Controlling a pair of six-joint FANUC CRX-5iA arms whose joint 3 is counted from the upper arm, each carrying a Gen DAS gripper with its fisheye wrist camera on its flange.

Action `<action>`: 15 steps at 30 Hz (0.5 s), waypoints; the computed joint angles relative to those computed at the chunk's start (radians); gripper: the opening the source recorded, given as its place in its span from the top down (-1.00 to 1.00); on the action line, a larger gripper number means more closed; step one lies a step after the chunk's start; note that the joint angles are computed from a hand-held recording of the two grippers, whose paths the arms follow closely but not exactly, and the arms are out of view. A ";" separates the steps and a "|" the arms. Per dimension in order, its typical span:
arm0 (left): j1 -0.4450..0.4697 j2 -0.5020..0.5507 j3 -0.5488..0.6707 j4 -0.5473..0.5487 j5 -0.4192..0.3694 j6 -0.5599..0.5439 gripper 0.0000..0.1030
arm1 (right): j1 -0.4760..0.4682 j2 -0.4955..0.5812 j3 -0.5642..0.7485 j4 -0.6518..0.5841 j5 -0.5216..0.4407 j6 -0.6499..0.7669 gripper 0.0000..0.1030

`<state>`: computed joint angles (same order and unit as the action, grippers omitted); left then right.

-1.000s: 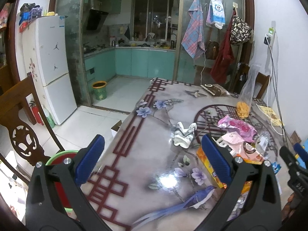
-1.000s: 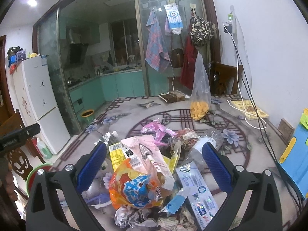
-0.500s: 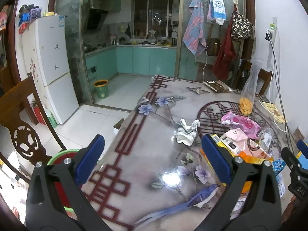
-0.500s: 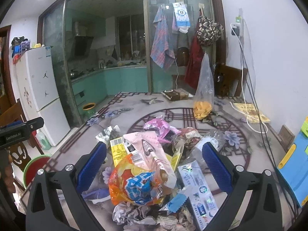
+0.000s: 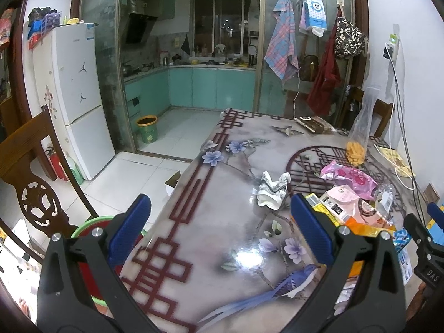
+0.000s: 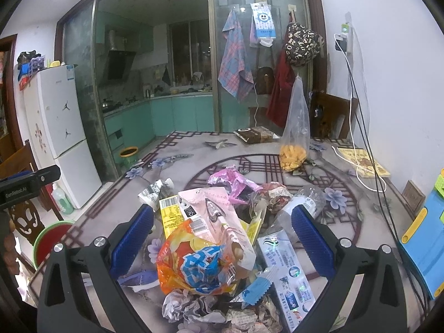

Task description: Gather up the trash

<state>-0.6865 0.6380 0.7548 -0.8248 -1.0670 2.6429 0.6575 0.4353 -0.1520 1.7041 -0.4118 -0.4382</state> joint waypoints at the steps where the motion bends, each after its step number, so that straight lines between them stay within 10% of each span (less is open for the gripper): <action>1: 0.000 0.000 0.000 -0.001 -0.001 0.000 -0.92 | 0.000 0.001 0.001 -0.005 0.000 0.002 -0.87; 10: 0.016 -0.009 -0.020 0.055 0.037 -0.025 -0.92 | 0.027 0.015 0.024 -0.135 -0.033 0.126 -0.87; 15: 0.110 -0.008 -0.106 0.423 0.229 -0.166 -0.92 | 0.018 0.001 0.017 -0.187 -0.064 0.092 -0.87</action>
